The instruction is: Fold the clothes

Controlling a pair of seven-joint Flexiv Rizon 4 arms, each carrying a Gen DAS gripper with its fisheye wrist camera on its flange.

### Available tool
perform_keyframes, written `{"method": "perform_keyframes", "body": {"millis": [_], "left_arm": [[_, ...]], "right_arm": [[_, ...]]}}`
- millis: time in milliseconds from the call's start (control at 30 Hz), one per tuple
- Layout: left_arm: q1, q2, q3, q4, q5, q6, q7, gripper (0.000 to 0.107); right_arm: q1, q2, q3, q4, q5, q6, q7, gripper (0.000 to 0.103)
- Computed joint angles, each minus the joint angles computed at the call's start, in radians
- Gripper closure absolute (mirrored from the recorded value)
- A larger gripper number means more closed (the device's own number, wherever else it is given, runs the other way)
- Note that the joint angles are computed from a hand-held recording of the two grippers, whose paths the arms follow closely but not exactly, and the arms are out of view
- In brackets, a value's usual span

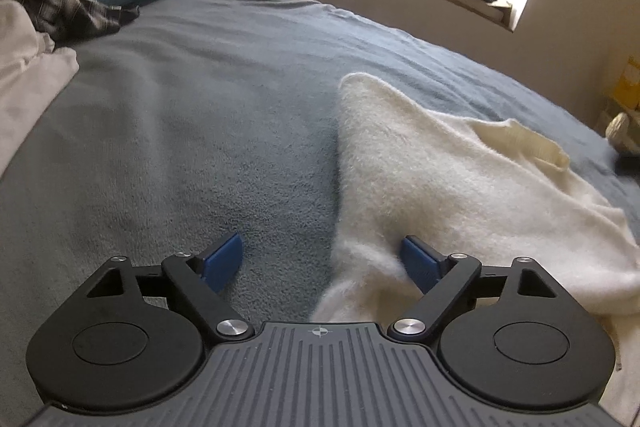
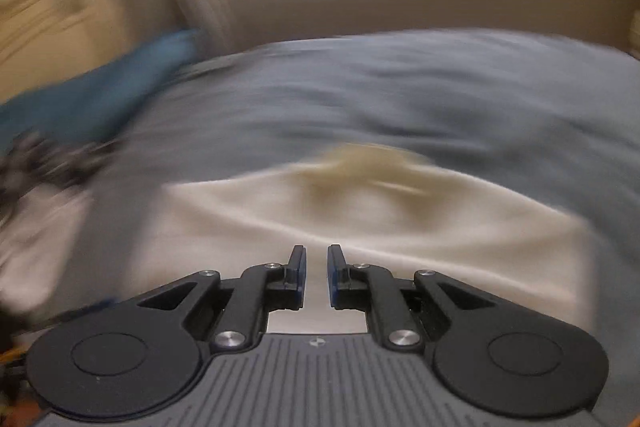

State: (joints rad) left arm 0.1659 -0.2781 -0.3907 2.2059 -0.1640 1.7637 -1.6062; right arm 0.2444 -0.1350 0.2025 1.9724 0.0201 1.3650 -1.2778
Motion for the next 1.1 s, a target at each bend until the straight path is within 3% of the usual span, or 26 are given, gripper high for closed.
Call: {"method": "perform_keyframes", "body": {"millis": [100,133,233,267,333,400,533,600,667,800,900,1000,1100], "left_arm": [[0.075,-0.015,-0.076,0.020,0.027,0.047,-0.020,0.019],[0.100,-0.021,-0.098,0.026,0.047,0.063,-0.034,0.019],[0.179,-0.044,-0.166,0.043,0.120,0.120,-0.081,0.019],[0.214,-0.054,-0.196,0.047,0.148,0.135,-0.100,0.019],[0.277,-0.077,-0.250,0.052,0.199,0.162,-0.143,0.018],[0.297,-0.088,-0.262,0.047,0.235,0.168,-0.170,0.017],[0.286,-0.095,-0.236,0.032,0.289,0.172,-0.209,0.016],[0.282,-0.097,-0.224,0.027,0.316,0.175,-0.231,0.016],[0.295,-0.104,-0.230,0.024,0.344,0.182,-0.254,0.016],[0.322,-0.119,-0.244,0.021,0.394,0.201,-0.295,0.015],[0.301,-0.115,-0.219,0.014,0.405,0.197,-0.304,0.015],[0.292,-0.113,-0.207,0.013,0.412,0.194,-0.309,0.015],[0.310,-0.105,-0.226,0.016,0.416,0.181,-0.320,0.015]], "right_arm": [[0.008,-0.121,0.085,-0.127,0.058,-0.035,-0.179,0.092],[0.036,-0.161,0.080,-0.169,0.072,-0.051,-0.223,0.093],[0.164,-0.264,-0.081,-0.190,-0.191,-0.054,-0.054,0.095],[0.172,-0.293,-0.102,-0.208,-0.223,-0.072,-0.012,0.095],[0.125,-0.315,-0.056,-0.254,-0.150,-0.098,0.038,0.096],[0.121,-0.294,-0.051,-0.256,-0.160,-0.101,0.070,0.095],[0.035,-0.323,0.097,-0.328,-0.069,-0.106,-0.103,0.095],[0.077,-0.363,0.064,-0.368,-0.094,-0.128,-0.122,0.096],[0.138,-0.398,-0.017,-0.385,-0.176,-0.131,-0.043,0.100],[0.105,-0.425,0.011,-0.441,-0.097,-0.124,0.012,0.103],[0.064,-0.430,0.086,-0.467,-0.056,-0.135,-0.072,0.103],[0.114,-0.483,0.035,-0.524,-0.093,-0.193,-0.054,0.103],[0.127,-0.528,0.001,-0.570,-0.066,-0.164,0.040,0.103]]}}
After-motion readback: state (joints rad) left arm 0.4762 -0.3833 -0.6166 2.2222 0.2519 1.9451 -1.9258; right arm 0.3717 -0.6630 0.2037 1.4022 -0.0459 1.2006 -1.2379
